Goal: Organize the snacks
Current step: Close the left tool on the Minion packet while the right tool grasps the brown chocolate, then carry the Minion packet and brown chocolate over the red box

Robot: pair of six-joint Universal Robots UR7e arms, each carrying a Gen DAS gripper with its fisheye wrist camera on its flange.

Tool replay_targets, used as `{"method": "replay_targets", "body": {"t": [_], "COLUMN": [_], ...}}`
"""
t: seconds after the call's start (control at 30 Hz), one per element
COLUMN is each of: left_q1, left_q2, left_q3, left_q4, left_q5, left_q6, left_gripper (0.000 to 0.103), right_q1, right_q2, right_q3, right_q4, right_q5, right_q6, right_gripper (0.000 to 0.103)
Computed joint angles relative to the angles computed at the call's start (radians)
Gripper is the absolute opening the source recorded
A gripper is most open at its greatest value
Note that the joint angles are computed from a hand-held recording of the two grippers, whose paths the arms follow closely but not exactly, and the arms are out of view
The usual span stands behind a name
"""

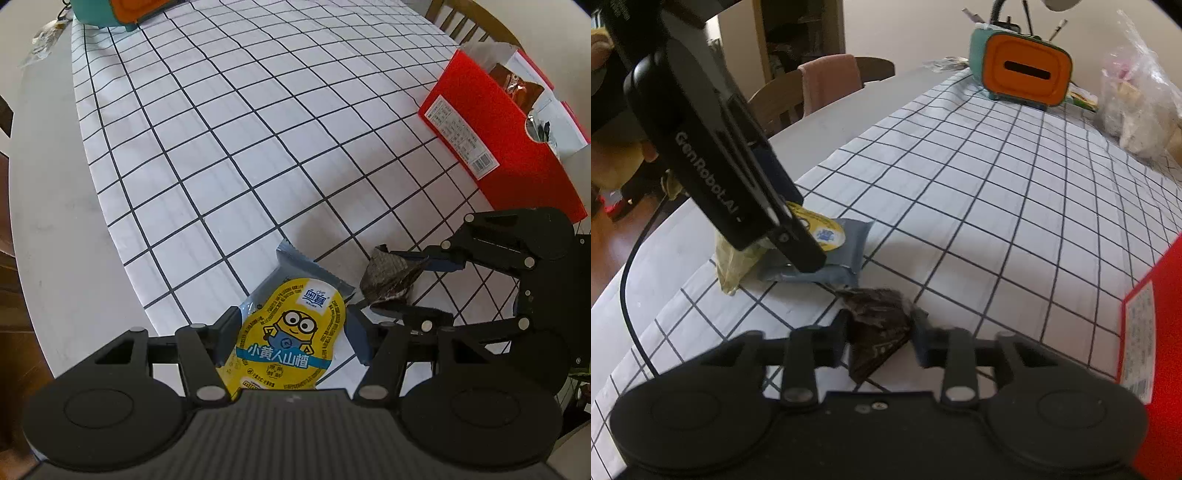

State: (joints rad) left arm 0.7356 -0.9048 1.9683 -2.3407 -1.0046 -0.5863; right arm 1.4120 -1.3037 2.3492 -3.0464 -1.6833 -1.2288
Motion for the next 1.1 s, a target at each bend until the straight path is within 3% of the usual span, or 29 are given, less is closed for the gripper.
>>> {"method": "replay_targets", "body": {"t": [0.43,0.67,1.1], "left_q1": [-0.054,-0.119,-0.286], "left_q2": [-0.029,-0.028,0.080], "left_q3": [0.032,0.020,-0.083], "left_q4": [-0.050,-0.059,-0.034], "left_q5": [0.043,0.070,0.215], "left_q6": [-0.067,-0.126,-0.315], "left_gripper": [0.060,0.060,0.060], "right_q1": [-0.030,-0.042,-0.121], "right_q2": [-0.143,-0.258,-0.465], "right_q3": [0.017,0.011,-0.057], "right_q4": [0.086,0.180,0.392], "right_q5": [0.080,0.132,0.237], "right_q6": [0.064,0.070,0.011], "right_gripper": [0.030,0.030,0.030]}}
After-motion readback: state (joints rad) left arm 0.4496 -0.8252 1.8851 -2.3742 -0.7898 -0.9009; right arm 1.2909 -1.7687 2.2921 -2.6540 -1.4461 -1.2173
